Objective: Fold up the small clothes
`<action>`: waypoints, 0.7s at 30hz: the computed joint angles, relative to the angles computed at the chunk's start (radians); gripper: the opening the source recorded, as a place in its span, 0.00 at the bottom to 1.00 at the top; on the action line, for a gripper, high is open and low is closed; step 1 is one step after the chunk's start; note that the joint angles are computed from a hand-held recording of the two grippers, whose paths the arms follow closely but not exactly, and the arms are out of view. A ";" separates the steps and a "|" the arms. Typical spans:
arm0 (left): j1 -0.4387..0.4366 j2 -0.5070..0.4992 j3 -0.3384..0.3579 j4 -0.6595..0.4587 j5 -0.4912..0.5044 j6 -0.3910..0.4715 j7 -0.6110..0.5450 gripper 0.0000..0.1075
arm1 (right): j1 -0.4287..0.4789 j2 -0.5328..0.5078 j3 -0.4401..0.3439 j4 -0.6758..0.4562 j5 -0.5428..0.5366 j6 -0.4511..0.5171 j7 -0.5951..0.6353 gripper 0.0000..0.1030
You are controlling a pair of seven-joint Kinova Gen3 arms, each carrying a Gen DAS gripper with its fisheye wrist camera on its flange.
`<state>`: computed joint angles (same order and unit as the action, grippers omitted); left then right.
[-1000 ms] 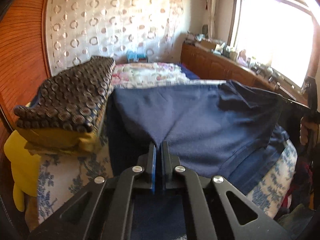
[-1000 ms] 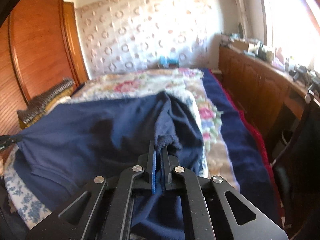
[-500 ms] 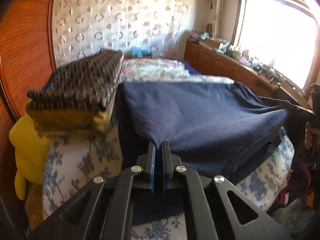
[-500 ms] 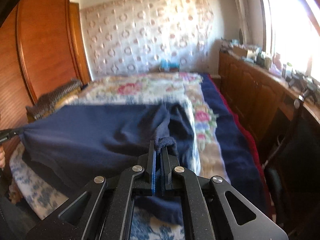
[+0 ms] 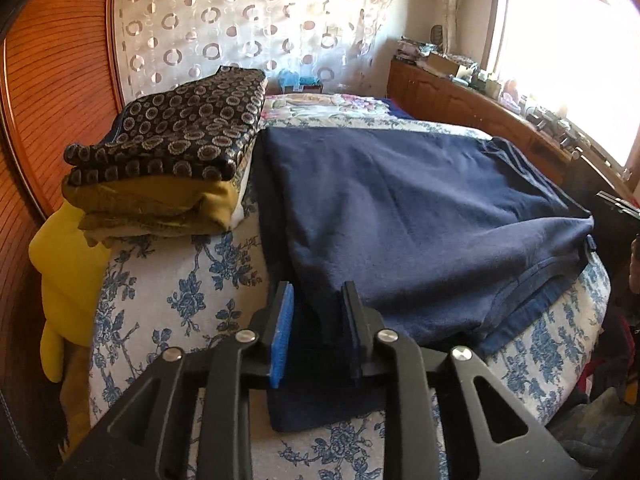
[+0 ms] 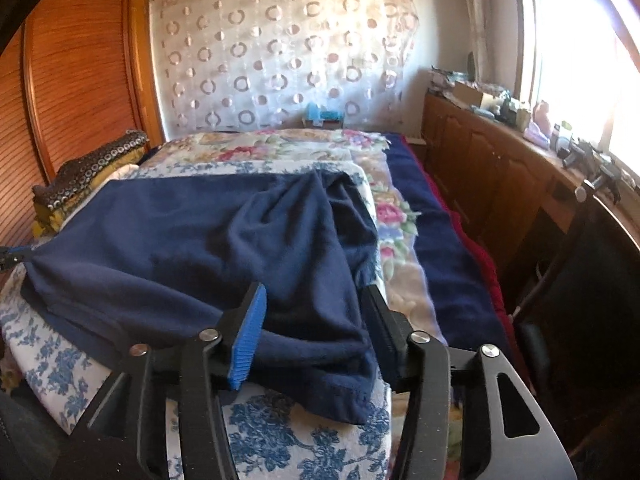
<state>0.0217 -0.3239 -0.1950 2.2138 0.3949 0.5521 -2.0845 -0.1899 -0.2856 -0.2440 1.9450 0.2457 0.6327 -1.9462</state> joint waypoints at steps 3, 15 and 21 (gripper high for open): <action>0.007 0.009 -0.012 0.005 0.010 0.000 -0.015 0.23 | 0.000 0.003 -0.023 -0.004 0.018 -0.002 -0.014 0.62; -0.020 0.060 0.013 0.007 -0.015 -0.012 0.016 0.35 | -0.100 0.089 -0.038 -0.017 -0.031 -0.040 0.022 0.71; -0.030 0.063 0.010 0.017 0.010 -0.013 -0.010 0.37 | -0.165 0.151 -0.038 -0.031 -0.021 -0.063 0.019 0.71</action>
<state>-0.0082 -0.2606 -0.1851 2.2306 0.4052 0.5388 -2.0948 -0.3554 -0.1342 -0.2819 1.9136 0.2242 0.5698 -1.9269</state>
